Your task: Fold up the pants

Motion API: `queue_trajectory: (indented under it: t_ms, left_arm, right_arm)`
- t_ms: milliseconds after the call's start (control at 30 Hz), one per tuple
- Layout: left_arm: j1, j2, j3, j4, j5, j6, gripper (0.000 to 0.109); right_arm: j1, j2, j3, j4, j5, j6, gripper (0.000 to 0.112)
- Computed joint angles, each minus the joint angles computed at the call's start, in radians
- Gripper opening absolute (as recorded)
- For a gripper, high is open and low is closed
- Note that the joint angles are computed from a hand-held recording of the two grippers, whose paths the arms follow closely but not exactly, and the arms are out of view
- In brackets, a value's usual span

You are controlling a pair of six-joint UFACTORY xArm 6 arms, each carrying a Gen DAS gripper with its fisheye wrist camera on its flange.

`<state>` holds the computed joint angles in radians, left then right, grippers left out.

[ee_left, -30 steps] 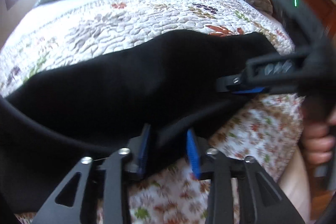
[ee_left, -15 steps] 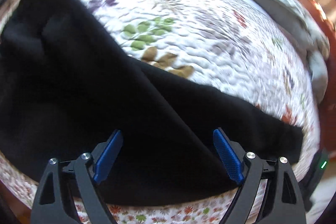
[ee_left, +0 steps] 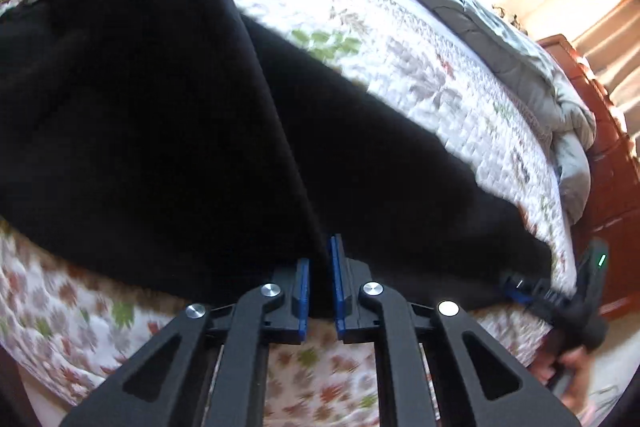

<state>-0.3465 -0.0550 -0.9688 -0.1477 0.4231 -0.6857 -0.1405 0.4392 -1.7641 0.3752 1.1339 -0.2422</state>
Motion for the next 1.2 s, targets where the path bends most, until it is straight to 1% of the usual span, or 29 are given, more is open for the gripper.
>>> queue_trajectory:
  t_ms: [67, 100, 167, 200, 267, 333, 367, 433, 467, 500, 567, 633, 667, 700, 800, 867, 933, 1000, 1033, 1100, 1133, 1167, 1200]
  left_arm:
    - [-0.005, -0.002, 0.020, 0.002, -0.026, -0.017, 0.010]
    - [-0.006, 0.000, 0.017, 0.028, -0.026, -0.036, 0.010]
    - [-0.011, -0.003, 0.011, 0.090, -0.021, -0.072, 0.009]
    - [-0.012, -0.007, 0.017, 0.100, -0.025, -0.082, 0.009]
    - [-0.012, -0.008, 0.026, 0.085, -0.037, -0.079, 0.010]
    - [-0.009, -0.011, 0.034, 0.072, -0.047, -0.070, 0.010]
    - [-0.006, -0.012, 0.037, 0.069, -0.049, -0.061, 0.010]
    - [-0.002, -0.017, 0.043, 0.058, -0.051, -0.039, 0.010]
    - [0.003, -0.024, 0.047, 0.031, -0.044, -0.008, 0.011]
    - [0.004, -0.017, 0.034, 0.007, -0.031, 0.015, 0.014]
    - [0.017, -0.020, 0.010, -0.011, 0.024, 0.031, 0.023]
    - [0.034, -0.027, -0.017, 0.044, 0.082, -0.020, 0.055]
    - [0.049, -0.028, -0.041, 0.095, 0.114, -0.059, 0.060]
    - [0.060, -0.026, -0.060, 0.118, 0.137, -0.069, 0.067]
    - [0.112, 0.021, -0.169, 0.167, 0.225, -0.074, 0.075]
    - [0.154, 0.077, -0.267, 0.187, 0.283, -0.076, 0.077]
    - [0.187, 0.154, -0.393, 0.203, 0.371, -0.067, 0.078]
    - [0.215, 0.265, -0.569, 0.223, 0.501, -0.039, 0.079]
    - [0.222, 0.300, -0.624, 0.238, 0.540, -0.041, 0.080]
    - [0.241, 0.395, -0.769, 0.261, 0.661, -0.026, 0.081]
    - [0.249, 0.422, -0.806, 0.259, 0.688, -0.017, 0.079]
    - [0.258, 0.436, -0.822, 0.254, 0.698, -0.007, 0.075]
    - [0.264, 0.435, -0.815, 0.241, 0.686, 0.003, 0.056]
  right_arm:
    - [0.023, 0.003, -0.031, -0.051, 0.019, 0.025, 0.044]
    - [0.035, -0.002, -0.036, -0.066, 0.021, 0.030, 0.044]
    - [0.060, -0.028, -0.026, 0.002, 0.017, -0.038, 0.044]
    - [0.077, -0.038, -0.026, 0.044, 0.035, -0.083, 0.044]
    - [0.111, -0.037, -0.042, 0.107, 0.103, -0.158, 0.044]
    - [0.147, -0.013, -0.069, 0.176, 0.198, -0.205, 0.040]
    - [0.169, 0.000, -0.078, 0.177, 0.225, -0.204, 0.040]
    - [0.209, 0.018, -0.077, 0.138, 0.229, -0.194, 0.041]
    - [0.229, 0.028, -0.075, 0.094, 0.224, -0.175, 0.041]
    - [0.241, 0.026, -0.052, 0.071, 0.193, -0.168, 0.041]
    - [0.246, 0.016, -0.027, 0.062, 0.169, -0.167, 0.041]
    - [0.257, 0.001, -0.005, 0.042, 0.150, -0.176, 0.041]
    - [0.261, -0.005, 0.006, 0.033, 0.136, -0.178, 0.041]
    - [0.266, -0.011, 0.014, 0.023, 0.124, -0.180, 0.041]
    - [0.279, -0.023, 0.037, 0.001, 0.092, -0.172, 0.041]
    - [0.288, -0.040, 0.064, -0.006, 0.070, -0.172, 0.041]
    - [0.293, -0.052, 0.083, -0.005, 0.055, -0.173, 0.041]
    - [0.290, -0.043, 0.073, -0.002, 0.058, -0.176, 0.041]
    - [0.292, -0.059, 0.093, 0.001, 0.053, -0.176, 0.041]
    - [0.290, -0.059, 0.093, 0.004, 0.052, -0.180, 0.041]
    - [0.283, -0.075, 0.112, 0.006, 0.052, -0.187, 0.041]
    - [0.283, -0.078, 0.115, 0.007, 0.050, -0.189, 0.041]
    - [0.281, -0.079, 0.118, 0.009, 0.048, -0.192, 0.041]
